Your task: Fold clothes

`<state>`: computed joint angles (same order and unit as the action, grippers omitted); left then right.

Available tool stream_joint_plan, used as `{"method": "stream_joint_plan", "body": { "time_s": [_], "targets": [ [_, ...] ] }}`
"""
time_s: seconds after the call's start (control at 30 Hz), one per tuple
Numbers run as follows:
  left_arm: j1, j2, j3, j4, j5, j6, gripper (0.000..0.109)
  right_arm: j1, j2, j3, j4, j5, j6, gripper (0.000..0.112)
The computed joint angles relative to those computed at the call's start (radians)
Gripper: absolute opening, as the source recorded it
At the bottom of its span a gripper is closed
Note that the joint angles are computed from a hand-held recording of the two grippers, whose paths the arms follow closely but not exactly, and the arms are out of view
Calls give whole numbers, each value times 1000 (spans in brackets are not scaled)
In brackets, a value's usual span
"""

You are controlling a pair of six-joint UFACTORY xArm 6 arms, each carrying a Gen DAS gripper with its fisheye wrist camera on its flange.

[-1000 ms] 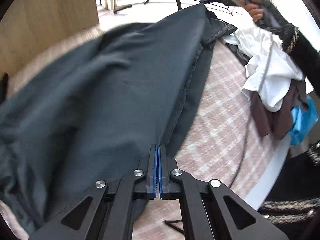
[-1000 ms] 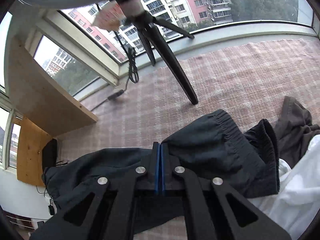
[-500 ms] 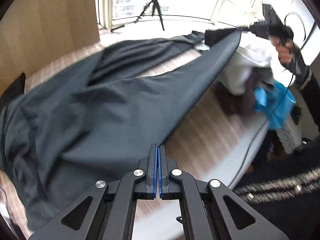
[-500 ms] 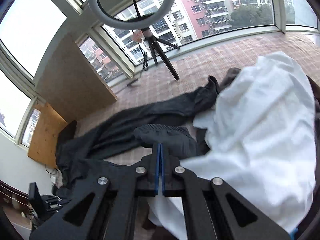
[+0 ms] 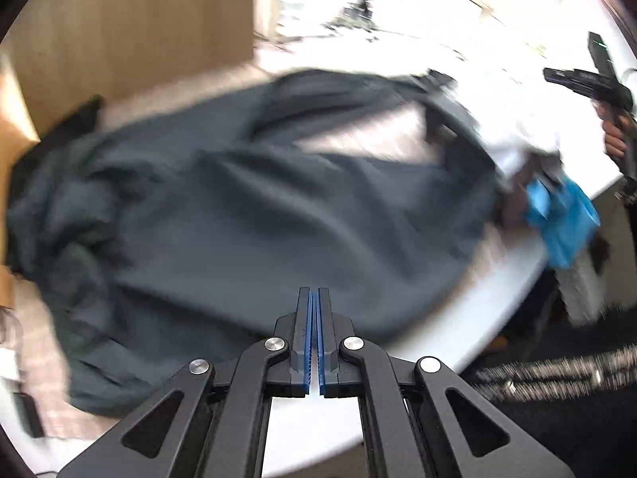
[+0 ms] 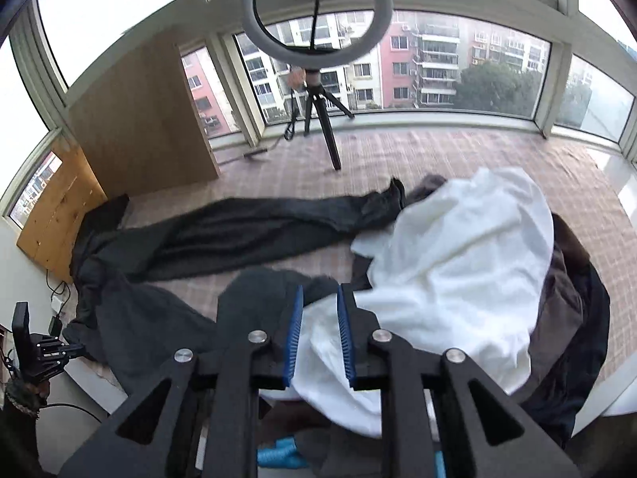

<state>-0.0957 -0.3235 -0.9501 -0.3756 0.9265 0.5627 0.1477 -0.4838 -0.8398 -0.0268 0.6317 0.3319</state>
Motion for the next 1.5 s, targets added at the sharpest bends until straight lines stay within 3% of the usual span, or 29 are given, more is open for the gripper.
{"method": "stream_joint_plan", "body": {
  "time_s": [0.1, 0.2, 0.27, 0.33, 0.43, 0.6, 0.67, 0.9, 0.93, 0.97, 1.0, 1.3, 1.37, 1.4, 1.43, 1.5],
  "targets": [
    [-38, 126, -108, 69, -89, -40, 7, -35, 164, -146, 35, -40, -80, 29],
    [-95, 283, -240, 182, -151, -94, 14, -79, 364, -326, 77, -10, -140, 31],
    [-131, 396, -348, 233, -155, -136, 15, -123, 514, -467, 159, 63, -179, 31],
    [-164, 496, -446, 308, -152, -195, 19, -158, 634, -579, 160, 129, -132, 31],
    [-180, 605, -558, 319, -109, -223, 19, -207, 785, -708, 234, 223, -73, 31],
    [-212, 717, -662, 397, -63, -253, 27, -216, 953, -835, 61, 285, 29, 32],
    [-213, 741, -681, 421, -50, -264, 30, -232, 1006, -883, 98, 323, 8, 32],
    [-193, 844, -811, 430, 23, -279, 30, -242, 1052, -913, 200, 358, -92, 30],
    [-192, 856, -827, 439, 34, -280, 27, -238, 1042, -902, 205, 354, -113, 18],
    [-191, 854, -827, 444, 33, -280, 8, -233, 1032, -890, 208, 350, -133, 9],
    [-190, 848, -820, 448, 27, -278, 0, -230, 1019, -877, 212, 343, -146, 3],
    [-150, 700, -692, 403, -53, -237, 0, -261, 889, -777, 261, 223, -175, 2],
    [-142, 680, -680, 391, -57, -238, 0, -265, 914, -829, 262, 282, -194, 3],
    [-141, 682, -685, 395, -54, -239, 0, -267, 933, -862, 259, 317, -201, 13],
    [-142, 681, -683, 397, -52, -238, 0, -269, 947, -884, 257, 343, -200, 31],
    [-143, 672, -671, 399, -53, -237, 0, -271, 969, -899, 236, 362, -171, 46]
  ]
}}
